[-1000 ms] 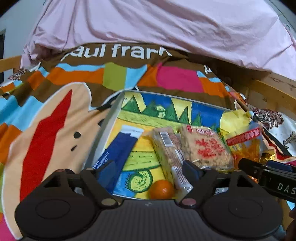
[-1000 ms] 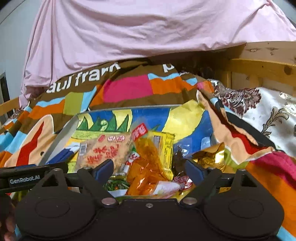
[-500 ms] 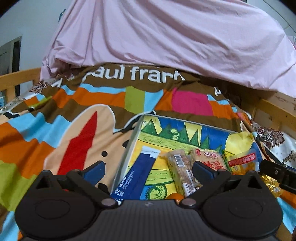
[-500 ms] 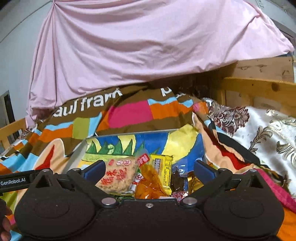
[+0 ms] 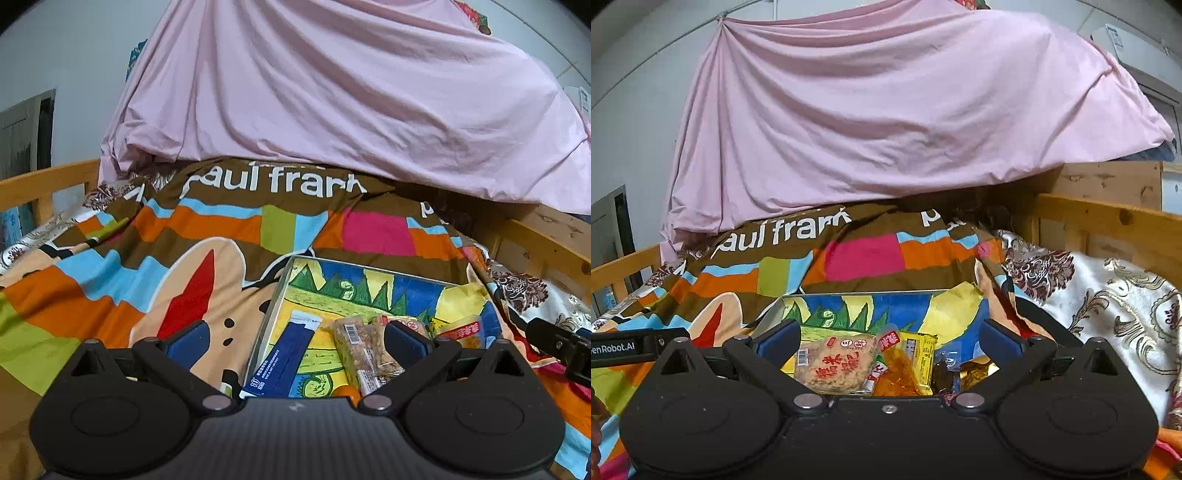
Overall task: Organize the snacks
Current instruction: 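Raise both open tools up and away from the tin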
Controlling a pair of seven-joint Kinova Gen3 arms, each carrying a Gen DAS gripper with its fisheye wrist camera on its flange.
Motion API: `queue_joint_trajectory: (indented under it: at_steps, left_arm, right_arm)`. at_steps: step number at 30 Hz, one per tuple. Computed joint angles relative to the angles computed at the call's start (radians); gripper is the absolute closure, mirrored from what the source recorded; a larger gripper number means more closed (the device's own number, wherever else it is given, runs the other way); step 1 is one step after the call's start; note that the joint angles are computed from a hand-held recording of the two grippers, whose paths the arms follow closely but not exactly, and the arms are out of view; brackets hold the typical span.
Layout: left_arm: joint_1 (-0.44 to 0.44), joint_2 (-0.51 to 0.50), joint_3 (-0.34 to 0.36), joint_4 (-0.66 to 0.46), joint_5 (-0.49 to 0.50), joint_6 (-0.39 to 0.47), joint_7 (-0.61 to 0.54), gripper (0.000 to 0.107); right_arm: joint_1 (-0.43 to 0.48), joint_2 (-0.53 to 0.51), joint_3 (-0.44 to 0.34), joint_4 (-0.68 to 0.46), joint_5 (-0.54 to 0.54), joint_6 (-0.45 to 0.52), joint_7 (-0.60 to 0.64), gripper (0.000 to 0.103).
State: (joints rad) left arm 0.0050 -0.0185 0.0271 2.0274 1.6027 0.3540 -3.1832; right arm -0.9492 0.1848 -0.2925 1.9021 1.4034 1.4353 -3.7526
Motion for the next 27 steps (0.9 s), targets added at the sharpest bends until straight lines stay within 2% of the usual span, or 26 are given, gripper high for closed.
queue_joint_trajectory:
  at_steps: [20,27]
  left_arm:
    - [-0.019,-0.099,-0.007,0.040,-0.017,0.022,0.002,0.005]
    - [-0.039,-0.142,-0.025,0.072,-0.015,0.062,-0.006,0.005]
  right_arm:
    - [-0.067,-0.008,-0.033,-0.001,-0.004,0.126,-0.034,0.001]
    - [-0.116,-0.005,-0.054,-0.010,-0.025,0.196,-0.037,0.001]
